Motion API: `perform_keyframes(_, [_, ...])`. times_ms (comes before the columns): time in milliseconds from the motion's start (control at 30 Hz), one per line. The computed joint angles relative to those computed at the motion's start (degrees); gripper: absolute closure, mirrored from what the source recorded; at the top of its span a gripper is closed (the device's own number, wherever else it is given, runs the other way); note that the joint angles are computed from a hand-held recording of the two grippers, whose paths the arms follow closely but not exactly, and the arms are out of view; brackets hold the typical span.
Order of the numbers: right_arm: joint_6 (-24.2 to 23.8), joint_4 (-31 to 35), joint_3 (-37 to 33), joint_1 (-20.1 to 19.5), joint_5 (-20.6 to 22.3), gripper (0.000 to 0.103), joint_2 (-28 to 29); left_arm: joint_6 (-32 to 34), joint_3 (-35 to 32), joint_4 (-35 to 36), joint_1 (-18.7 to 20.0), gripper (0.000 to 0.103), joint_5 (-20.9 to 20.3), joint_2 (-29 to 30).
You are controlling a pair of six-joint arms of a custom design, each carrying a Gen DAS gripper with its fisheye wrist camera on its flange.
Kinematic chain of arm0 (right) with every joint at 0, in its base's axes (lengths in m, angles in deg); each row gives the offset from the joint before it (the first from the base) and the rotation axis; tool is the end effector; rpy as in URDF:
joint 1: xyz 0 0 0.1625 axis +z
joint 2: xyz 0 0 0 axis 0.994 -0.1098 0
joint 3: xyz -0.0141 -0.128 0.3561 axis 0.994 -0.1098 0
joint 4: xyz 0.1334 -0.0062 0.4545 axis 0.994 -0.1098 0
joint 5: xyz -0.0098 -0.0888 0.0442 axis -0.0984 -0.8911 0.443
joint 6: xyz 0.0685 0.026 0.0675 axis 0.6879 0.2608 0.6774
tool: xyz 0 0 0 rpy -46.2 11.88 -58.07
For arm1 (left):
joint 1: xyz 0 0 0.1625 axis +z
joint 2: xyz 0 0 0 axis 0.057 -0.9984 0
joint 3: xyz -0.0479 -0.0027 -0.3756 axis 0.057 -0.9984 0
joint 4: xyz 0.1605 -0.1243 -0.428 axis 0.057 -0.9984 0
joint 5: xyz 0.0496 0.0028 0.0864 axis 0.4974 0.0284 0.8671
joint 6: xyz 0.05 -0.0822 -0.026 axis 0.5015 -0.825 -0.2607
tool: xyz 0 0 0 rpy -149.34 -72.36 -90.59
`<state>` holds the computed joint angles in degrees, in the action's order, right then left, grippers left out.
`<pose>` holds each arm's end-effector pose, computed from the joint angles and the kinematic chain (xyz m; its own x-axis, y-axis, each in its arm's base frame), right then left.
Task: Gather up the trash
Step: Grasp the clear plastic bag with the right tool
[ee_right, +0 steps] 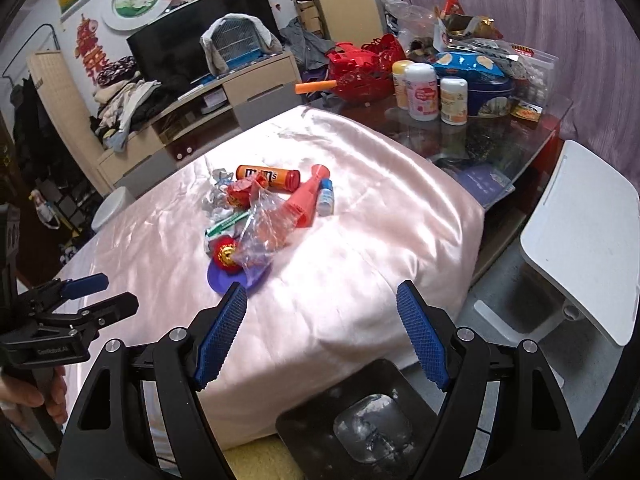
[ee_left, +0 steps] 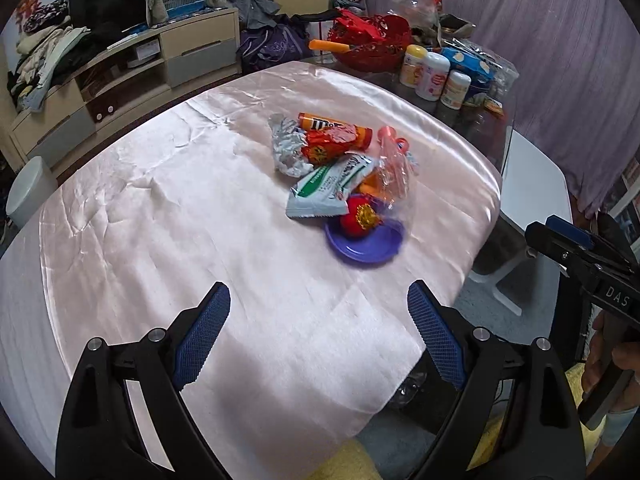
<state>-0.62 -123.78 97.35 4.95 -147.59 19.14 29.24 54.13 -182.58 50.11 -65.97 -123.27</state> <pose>0.1000 -0.7891 0.2347 -0.7964 -0.4215 0.4337 -0.5829 0.7260 -0.3649 -0.2697 -0.7241 0.0781 -0.7502 -0.1537 -0.6431 0.2900 0.7976 -0.5289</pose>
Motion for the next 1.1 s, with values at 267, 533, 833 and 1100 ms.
perform_keyframes(267, [2.2, 8.1, -11.4, 1.7, 2.4, 0.025, 9.4, 2.8, -5.1, -0.2, 2.6, 0.018, -0.4, 2.2])
perform_keyframes(533, [3.1, 13.5, -19.7, 2.4, 1.8, 0.040, 16.6, 4.6, -7.6, 0.1, 4.3, 0.018, -2.6, 3.7])
perform_keyframes(833, [1.0, 14.8, -22.1, 2.3, 0.8, 0.087, 18.4, 8.8, -11.8, -0.1, 5.2, 0.021, -6.4, 7.1])
perform_keyframes(1100, [0.1, 13.7, -21.8, 1.7, 2.9, 0.093, 16.5, 10.7, -19.5, 1.7, 6.6, 0.027, -6.7, 11.6])
